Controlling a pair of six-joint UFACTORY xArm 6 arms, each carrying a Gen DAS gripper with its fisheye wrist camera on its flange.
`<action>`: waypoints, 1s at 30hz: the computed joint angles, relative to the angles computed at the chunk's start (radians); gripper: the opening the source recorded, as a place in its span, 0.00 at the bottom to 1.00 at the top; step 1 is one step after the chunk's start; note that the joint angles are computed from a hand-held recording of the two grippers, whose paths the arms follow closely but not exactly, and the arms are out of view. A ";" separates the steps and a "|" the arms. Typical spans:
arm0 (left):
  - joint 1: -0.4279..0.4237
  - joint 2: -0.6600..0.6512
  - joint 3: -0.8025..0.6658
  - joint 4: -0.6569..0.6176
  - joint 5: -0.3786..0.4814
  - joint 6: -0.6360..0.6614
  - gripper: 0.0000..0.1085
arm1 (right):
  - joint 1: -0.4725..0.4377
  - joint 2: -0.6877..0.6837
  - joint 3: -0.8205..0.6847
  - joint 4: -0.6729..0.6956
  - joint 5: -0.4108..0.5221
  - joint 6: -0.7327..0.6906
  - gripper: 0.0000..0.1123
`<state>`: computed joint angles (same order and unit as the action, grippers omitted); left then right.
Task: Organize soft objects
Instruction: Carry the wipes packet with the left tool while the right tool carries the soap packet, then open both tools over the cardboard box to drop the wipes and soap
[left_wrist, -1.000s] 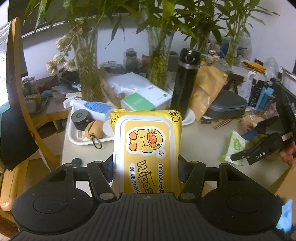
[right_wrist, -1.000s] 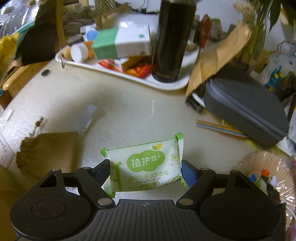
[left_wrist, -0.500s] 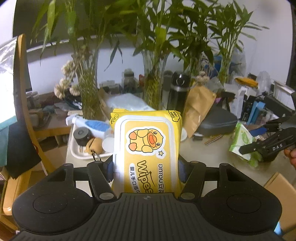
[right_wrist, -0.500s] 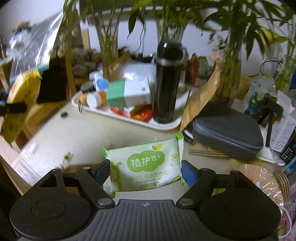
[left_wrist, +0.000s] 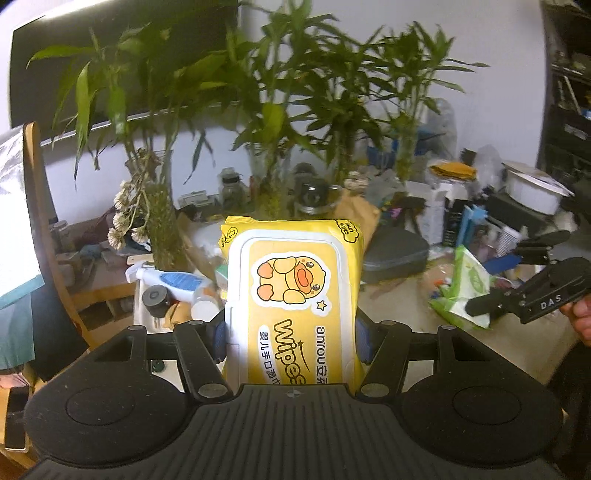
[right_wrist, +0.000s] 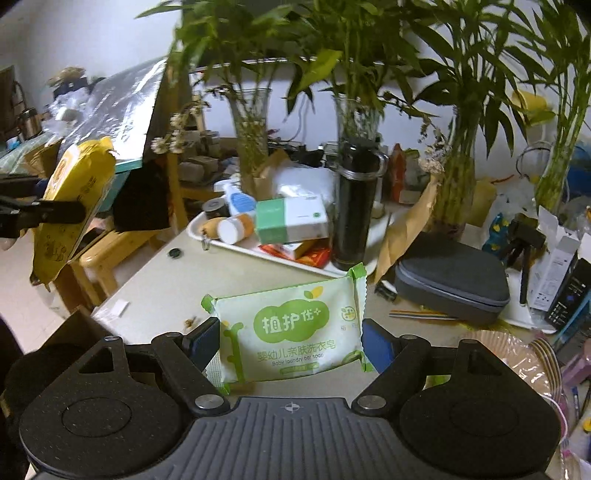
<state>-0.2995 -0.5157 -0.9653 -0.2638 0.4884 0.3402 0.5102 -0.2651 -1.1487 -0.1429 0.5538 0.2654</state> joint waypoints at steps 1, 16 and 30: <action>-0.004 -0.013 0.001 0.011 0.018 -0.008 0.55 | 0.009 -0.018 0.009 -0.006 0.008 0.003 0.73; -0.113 -0.148 0.066 0.051 0.144 -0.024 0.55 | 0.129 -0.211 0.105 -0.161 0.104 0.101 0.73; -0.215 -0.143 0.113 0.060 0.124 0.081 0.71 | 0.163 -0.282 0.150 -0.193 0.139 0.151 0.73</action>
